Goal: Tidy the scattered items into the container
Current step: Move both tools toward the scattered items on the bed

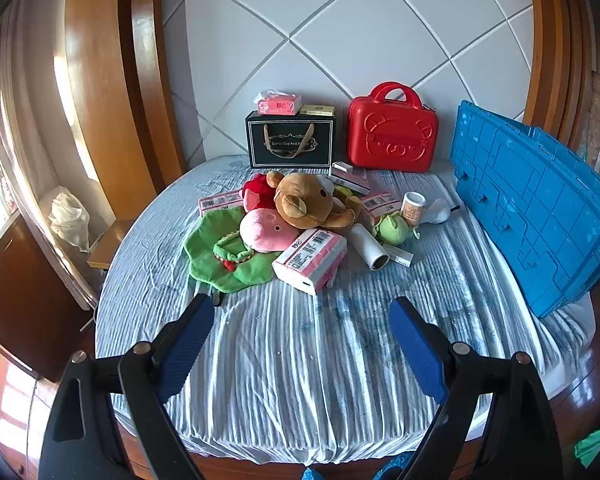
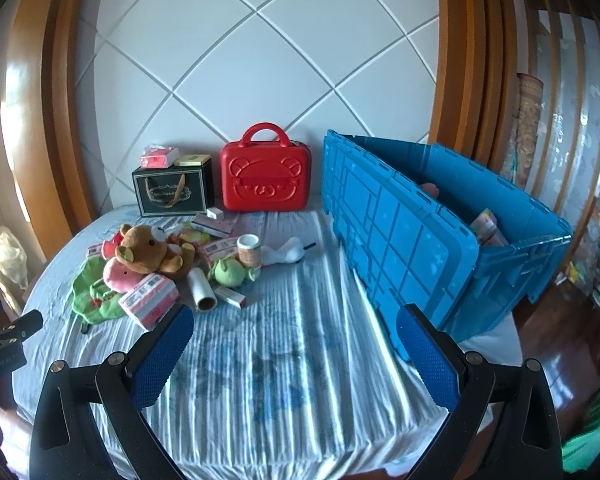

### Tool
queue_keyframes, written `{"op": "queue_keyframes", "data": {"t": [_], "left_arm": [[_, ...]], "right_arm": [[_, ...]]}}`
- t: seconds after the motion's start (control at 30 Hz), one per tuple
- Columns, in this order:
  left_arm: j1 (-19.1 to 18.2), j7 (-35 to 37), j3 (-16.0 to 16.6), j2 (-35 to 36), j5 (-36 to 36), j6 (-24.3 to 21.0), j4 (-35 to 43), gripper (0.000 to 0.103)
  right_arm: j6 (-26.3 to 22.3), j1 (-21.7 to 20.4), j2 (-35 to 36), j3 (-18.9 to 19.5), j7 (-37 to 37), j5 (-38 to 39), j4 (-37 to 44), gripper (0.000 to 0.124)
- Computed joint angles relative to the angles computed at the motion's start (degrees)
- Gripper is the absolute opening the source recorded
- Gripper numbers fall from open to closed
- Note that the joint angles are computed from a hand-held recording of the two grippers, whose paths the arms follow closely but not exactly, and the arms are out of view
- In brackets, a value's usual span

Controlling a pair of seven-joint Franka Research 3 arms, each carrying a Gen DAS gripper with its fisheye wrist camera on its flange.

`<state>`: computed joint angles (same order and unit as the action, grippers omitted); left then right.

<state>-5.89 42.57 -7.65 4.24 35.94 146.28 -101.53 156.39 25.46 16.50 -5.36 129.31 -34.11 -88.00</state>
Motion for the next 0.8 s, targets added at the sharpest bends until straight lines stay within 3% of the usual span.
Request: {"op": "queue_keyframes", "data": {"t": [0.43, 0.63, 0.7, 0.8], "left_arm": [[0.7, 1.7, 0.4, 0.8, -2.4, 2.6, 0.2, 0.090], [1.7, 3.0, 1.2, 2.2, -4.1, 0.1, 1.0, 0.090], [1.7, 1.6, 1.9, 3.1, -2.2, -1.5, 1.6, 0.090], [2.3, 1.0, 2.4, 5.3, -2.6, -2.8, 3.2, 0.090]], "right_arm": [[-1.5, 0.6, 0.9, -0.5, 1.6, -1.2, 1.8, 0.103], [-1.4, 0.1, 2.4, 0.0, 0.2, 0.9, 3.3, 0.103], [-1.5, -0.9, 4.6, 1.5, -3.7, 4.6, 5.7, 0.103], [-3.9, -3.2, 10.0, 5.4, -15.1, 14.2, 12.5, 0.103]]}}
